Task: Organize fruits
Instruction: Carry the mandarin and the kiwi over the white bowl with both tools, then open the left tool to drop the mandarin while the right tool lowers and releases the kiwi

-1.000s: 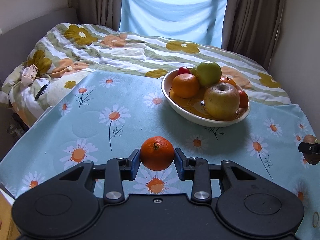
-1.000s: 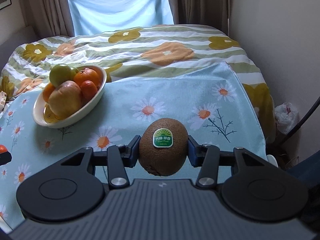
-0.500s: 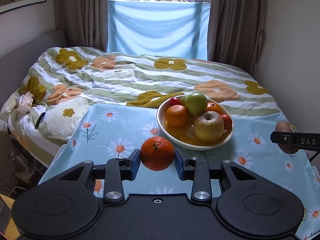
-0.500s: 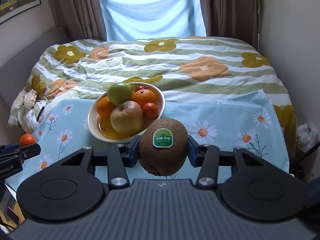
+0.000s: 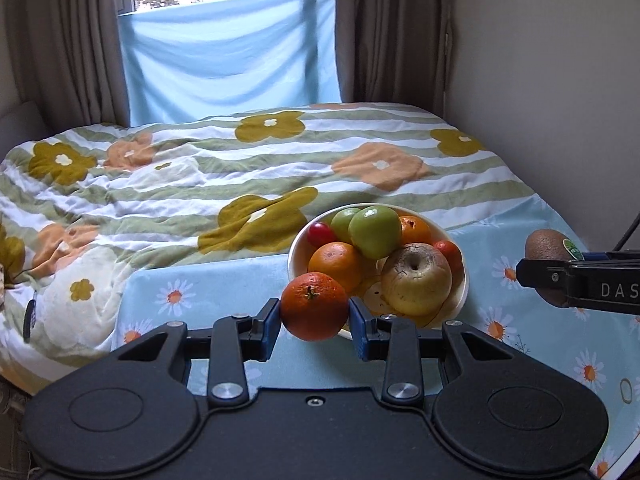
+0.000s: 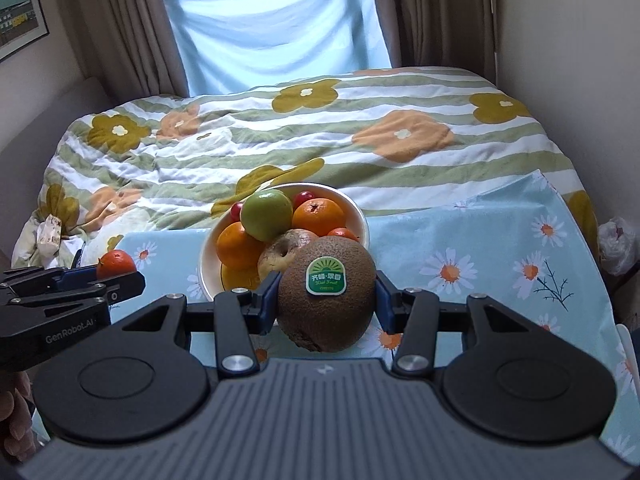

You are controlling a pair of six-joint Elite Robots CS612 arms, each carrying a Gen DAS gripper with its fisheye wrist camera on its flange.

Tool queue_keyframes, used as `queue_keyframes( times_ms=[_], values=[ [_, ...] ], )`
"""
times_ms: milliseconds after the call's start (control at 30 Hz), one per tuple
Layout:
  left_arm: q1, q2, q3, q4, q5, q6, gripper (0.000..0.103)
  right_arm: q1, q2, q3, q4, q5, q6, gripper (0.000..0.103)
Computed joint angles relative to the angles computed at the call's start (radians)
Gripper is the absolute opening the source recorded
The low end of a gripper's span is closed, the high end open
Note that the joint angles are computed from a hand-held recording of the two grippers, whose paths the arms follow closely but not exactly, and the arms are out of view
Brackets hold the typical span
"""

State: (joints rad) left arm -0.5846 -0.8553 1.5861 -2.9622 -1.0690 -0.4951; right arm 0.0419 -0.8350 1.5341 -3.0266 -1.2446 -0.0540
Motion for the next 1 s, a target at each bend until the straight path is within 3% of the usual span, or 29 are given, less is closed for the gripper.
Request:
queue_keyframes(
  times_ms=[400, 867, 900, 933, 1000],
  values=[
    [0.071, 0.101, -0.12, 0.032, -0.212, 0.225, 0.04, 0.051, 0.035, -0.039, 0.002, -0.158, 0.151, 0.062],
    [0.103, 0.145, -0.173, 0.065, -0.354, 0.298, 0.041, 0.077, 0.046, -0.063, 0.02, -0.251, 0.209, 0.062],
    [0.104, 0.143, -0.168, 0.055, -0.36, 0.301, 0.046, 0.077, 0.047, -0.064, 0.021, -0.253, 0.211, 0.062],
    [0.105, 0.14, -0.16, 0.039, -0.366, 0.308, 0.06, 0.078, 0.048, -0.067, 0.024, -0.255, 0.213, 0.062],
    [0.106, 0.133, -0.144, 0.008, -0.368, 0.315, 0.076, 0.081, 0.05, -0.072, 0.028, -0.256, 0.213, 0.062]
  ],
)
